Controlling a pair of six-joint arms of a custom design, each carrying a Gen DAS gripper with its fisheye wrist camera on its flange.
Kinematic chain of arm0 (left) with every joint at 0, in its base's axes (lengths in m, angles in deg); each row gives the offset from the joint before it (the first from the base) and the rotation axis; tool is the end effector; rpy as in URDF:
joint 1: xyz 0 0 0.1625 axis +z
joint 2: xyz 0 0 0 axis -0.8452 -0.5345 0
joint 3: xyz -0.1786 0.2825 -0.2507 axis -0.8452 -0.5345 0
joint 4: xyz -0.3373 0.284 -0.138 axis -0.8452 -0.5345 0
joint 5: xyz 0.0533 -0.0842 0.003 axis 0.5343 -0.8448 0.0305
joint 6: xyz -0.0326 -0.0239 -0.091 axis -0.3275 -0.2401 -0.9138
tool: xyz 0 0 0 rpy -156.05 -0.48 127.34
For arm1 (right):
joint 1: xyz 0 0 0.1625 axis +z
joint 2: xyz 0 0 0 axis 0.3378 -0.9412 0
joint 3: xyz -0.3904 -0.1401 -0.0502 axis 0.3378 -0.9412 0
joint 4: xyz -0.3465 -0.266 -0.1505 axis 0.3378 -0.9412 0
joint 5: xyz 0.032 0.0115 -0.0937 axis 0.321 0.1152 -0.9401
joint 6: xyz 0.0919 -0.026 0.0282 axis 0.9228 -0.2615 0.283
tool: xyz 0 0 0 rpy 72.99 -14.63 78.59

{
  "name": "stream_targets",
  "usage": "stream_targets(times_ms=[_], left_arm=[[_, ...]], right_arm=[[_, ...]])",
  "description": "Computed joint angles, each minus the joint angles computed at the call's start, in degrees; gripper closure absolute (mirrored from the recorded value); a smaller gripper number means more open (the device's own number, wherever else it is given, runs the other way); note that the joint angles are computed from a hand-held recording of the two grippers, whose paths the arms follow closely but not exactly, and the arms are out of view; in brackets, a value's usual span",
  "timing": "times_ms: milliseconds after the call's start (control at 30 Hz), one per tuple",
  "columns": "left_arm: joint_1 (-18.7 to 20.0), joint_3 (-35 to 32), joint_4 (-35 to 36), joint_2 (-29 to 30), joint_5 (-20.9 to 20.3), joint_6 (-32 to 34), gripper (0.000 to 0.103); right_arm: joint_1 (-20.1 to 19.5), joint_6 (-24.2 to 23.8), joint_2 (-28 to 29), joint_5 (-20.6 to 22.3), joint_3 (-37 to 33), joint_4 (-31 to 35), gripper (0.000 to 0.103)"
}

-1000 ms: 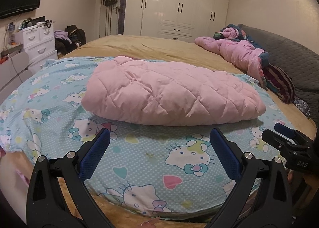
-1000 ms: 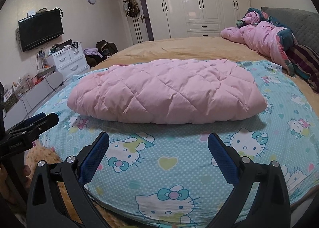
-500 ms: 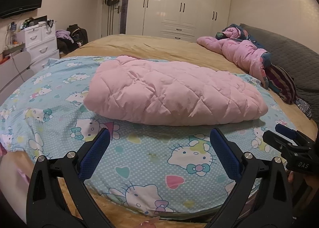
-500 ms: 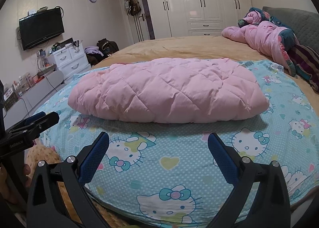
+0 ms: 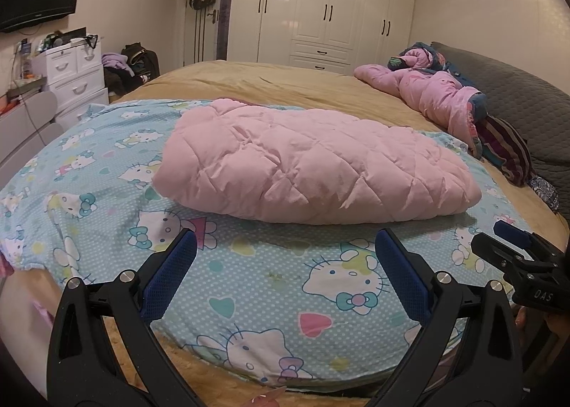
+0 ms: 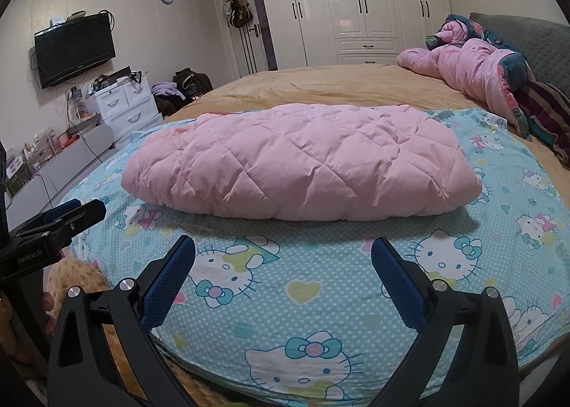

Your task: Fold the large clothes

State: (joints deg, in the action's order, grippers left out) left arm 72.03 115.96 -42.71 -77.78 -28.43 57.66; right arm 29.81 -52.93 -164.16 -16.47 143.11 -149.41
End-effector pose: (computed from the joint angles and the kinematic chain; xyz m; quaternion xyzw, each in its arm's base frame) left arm -0.3973 -0.3204 0.0021 0.2806 0.8523 -0.3806 0.2235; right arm 0.0017 -0.2494 0.3730 0.1406 -0.8456 0.4458 0.2579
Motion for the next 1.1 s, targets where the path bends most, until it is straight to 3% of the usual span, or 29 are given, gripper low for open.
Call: stream_targets(times_ms=[1100], left_arm=[[0.1,0.6,2.2,-0.2,-0.5,-2.4,0.009]], right_arm=[[0.5,-0.2,0.5,-1.9,-0.3,-0.3,0.004]])
